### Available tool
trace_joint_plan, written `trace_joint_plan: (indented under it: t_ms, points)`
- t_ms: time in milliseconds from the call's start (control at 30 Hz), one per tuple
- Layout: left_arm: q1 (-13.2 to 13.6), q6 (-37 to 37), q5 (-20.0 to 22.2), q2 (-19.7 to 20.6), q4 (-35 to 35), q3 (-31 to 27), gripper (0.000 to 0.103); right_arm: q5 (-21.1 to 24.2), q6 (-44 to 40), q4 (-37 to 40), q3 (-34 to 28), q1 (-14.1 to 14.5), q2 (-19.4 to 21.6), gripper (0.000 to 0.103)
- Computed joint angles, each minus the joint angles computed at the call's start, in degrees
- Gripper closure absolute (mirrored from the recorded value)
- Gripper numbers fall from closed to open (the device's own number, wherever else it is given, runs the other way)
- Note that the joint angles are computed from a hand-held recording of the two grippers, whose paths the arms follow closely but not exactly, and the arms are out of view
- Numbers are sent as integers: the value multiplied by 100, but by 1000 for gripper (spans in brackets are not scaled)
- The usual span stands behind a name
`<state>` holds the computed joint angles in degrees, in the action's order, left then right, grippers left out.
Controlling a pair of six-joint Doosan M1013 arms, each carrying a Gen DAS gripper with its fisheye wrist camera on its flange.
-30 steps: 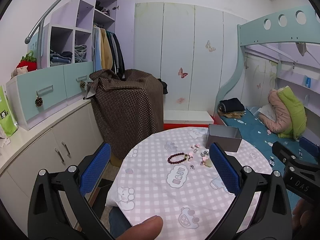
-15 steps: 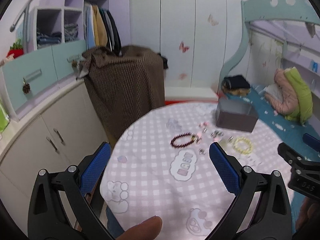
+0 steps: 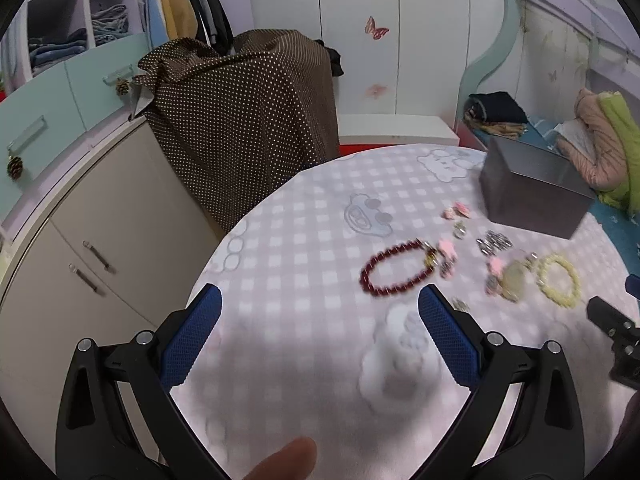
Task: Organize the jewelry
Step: 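Grasp the dark red bead bracelet with the left tool while the right tool grasps the yellow bead bracelet, then carry both bracelets over the gray tin box and open both tools to drop them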
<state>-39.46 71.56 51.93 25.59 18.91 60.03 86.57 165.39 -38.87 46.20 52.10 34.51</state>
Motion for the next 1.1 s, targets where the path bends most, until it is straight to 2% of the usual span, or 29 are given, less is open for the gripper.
trace_joint_plan:
  t_ms: [233,267,333,500,533,600,667,733,767,833,900,933,967,1100]
  points:
    - [151,226,657,693,-233,-917,5,19,85,426,122,-303,-26,28]
    - [155,268,718,756,-247,-994,5,15,104,487,155,-338,-37,34]
    - [155,417,851,884,-282,-1138,5,-10,100,628,204,-398,-54,40]
    - [162,879,1086,1036,-625,-1276,5,21,-12,791,276,-462,-62,42]
    - [164,875,992,1010,-635,-1208,5,55,-80,778,248,-463,-44,42]
    - [206,871,1012,1024,-815,-1225,5,154,-203,748,169,-460,7,49]
    - [253,876,1081,1065,-1042,-1294,6,92,-338,714,181,-449,6,66]
    - [306,903,1079,1050,-1305,-1275,10,10,-551,660,181,-420,14,78]
    - [301,993,1029,1027,-1341,-1235,18,-10,-640,637,167,-406,28,85]
    - [283,1296,948,965,-1518,-1166,42,-37,-706,617,157,-387,40,95]
    - [259,1470,954,940,-1627,-1156,80,-91,-684,617,211,-376,7,95]
    - [257,1531,953,933,-1698,-1148,88,-157,-636,634,268,-375,-28,95]
    - [261,1574,974,929,-1785,-1150,94,-257,-572,662,354,-375,-84,95]
    - [320,1718,943,845,-2219,-1046,96,-416,-424,621,526,-334,-218,95]
